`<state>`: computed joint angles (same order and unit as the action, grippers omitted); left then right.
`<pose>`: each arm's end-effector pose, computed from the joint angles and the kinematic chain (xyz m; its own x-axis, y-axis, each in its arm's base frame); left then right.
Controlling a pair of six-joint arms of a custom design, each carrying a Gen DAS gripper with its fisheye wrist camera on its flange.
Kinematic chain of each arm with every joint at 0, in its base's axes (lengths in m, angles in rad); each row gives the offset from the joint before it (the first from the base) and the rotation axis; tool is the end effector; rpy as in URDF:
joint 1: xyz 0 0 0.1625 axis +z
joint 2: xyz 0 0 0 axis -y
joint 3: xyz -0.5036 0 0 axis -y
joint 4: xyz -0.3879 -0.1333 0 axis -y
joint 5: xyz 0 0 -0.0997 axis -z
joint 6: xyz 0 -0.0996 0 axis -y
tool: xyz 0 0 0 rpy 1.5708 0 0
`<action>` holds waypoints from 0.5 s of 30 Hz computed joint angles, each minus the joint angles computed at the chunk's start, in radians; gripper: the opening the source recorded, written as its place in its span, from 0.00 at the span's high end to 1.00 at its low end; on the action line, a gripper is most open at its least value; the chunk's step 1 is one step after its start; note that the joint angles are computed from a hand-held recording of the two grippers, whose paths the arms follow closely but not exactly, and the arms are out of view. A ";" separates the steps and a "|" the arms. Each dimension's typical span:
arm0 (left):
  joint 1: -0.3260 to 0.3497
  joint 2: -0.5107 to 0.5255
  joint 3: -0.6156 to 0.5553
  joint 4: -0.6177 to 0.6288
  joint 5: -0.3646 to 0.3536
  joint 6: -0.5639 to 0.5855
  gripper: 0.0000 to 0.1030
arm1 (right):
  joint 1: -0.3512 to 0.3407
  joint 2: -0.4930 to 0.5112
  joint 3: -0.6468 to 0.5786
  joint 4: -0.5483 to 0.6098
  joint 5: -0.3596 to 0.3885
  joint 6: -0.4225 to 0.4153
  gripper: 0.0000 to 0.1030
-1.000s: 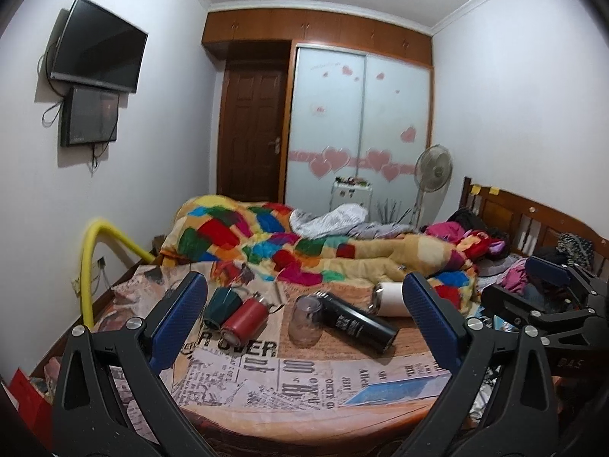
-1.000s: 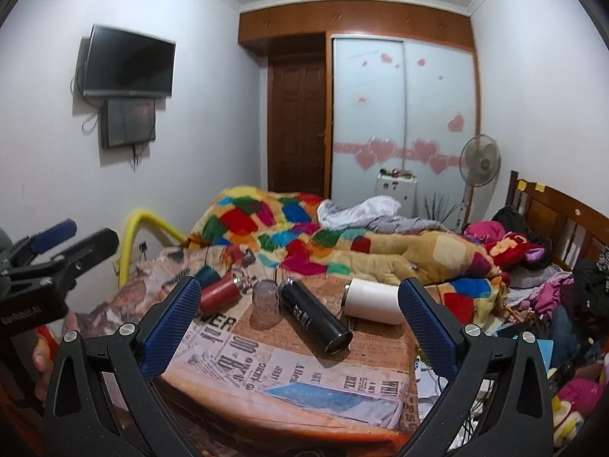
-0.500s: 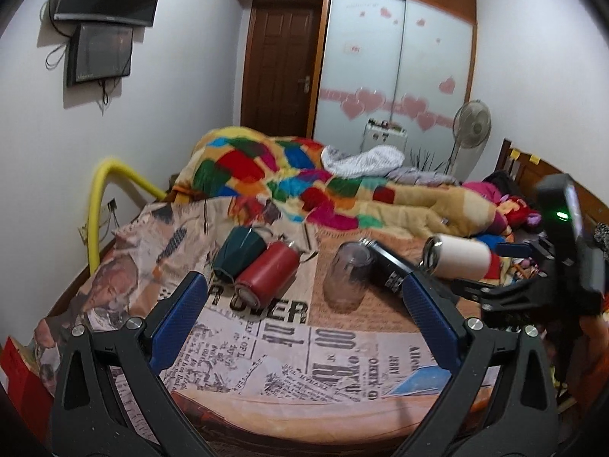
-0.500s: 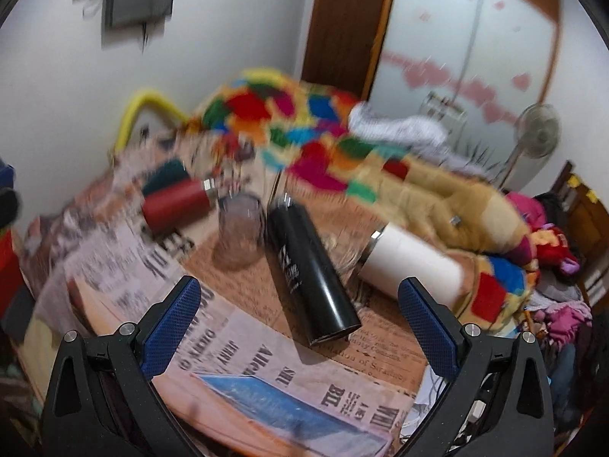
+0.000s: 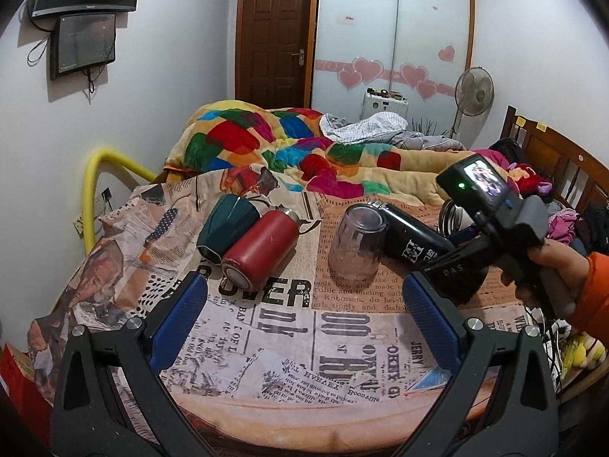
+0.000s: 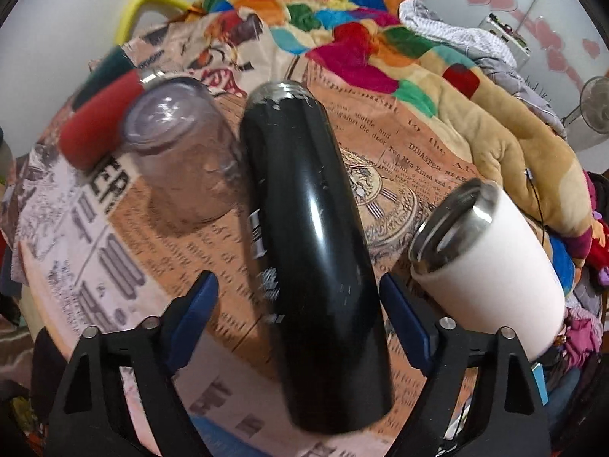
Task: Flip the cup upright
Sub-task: 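Move the right gripper down to the black thermos and close on it, then lift the black thermos with the right gripper toward the left gripper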
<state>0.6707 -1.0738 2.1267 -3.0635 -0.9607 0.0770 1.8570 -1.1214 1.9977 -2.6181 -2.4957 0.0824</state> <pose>-0.3181 -0.4954 0.2367 -0.6439 0.5322 -0.5496 0.7606 0.5230 -0.3846 0.2140 -0.5369 0.2759 -0.6366 0.0384 0.7702 -0.2266 0.9454 -0.2344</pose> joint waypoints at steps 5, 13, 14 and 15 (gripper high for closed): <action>0.010 0.013 -0.008 0.000 -0.003 -0.001 0.00 | -0.025 0.011 -0.035 0.071 0.014 0.015 0.30; 0.015 0.015 -0.009 0.000 -0.008 0.000 0.00 | -0.042 -0.003 -0.033 0.074 0.072 0.017 0.39; 0.013 0.014 -0.006 -0.002 -0.007 -0.001 0.00 | -0.040 -0.004 -0.030 0.069 0.071 0.021 0.40; 0.012 0.013 -0.005 -0.003 -0.006 0.000 0.00 | -0.038 -0.005 -0.026 0.065 0.068 0.025 0.40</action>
